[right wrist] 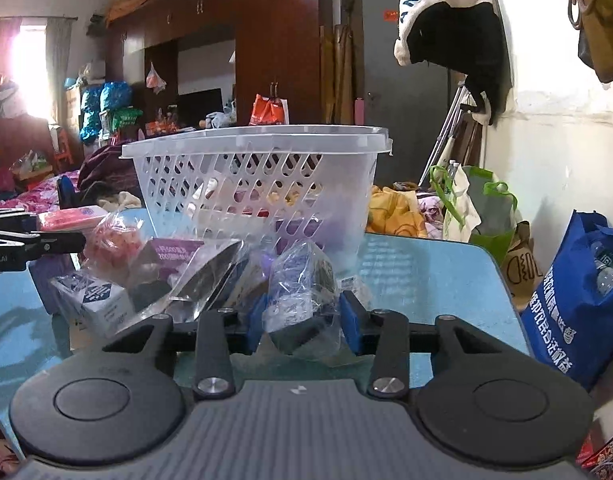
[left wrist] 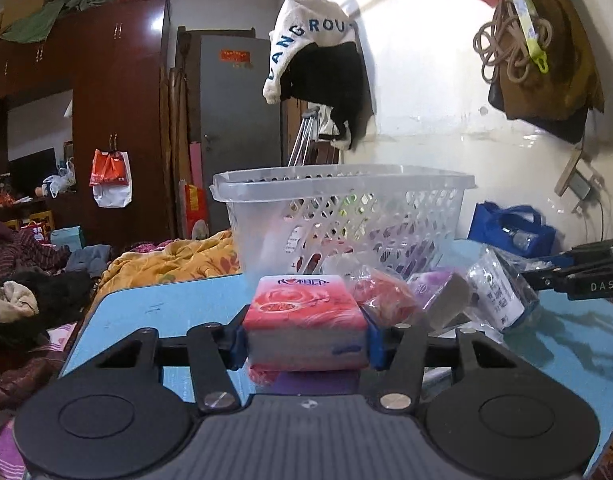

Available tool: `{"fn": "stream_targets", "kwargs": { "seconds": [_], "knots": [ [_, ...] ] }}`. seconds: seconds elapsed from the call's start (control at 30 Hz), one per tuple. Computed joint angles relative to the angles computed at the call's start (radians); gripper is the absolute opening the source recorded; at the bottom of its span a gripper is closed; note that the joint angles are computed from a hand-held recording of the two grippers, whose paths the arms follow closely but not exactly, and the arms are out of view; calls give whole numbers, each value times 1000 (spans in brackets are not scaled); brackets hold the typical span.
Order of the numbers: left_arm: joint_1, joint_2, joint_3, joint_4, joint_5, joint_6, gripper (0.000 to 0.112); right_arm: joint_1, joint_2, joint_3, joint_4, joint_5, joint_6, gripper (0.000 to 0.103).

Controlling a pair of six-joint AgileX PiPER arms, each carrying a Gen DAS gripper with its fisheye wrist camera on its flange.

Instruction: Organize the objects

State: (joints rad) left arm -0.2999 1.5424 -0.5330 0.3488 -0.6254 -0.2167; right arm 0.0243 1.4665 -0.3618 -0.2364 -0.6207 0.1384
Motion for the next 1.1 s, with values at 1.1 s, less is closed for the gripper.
{"fn": "stream_targets", "kwargs": {
  "seconds": [1.1],
  "knots": [
    [28, 11, 100, -23, -260, 41, 57, -111, 38, 114, -104, -355, 81, 43]
  ]
}}
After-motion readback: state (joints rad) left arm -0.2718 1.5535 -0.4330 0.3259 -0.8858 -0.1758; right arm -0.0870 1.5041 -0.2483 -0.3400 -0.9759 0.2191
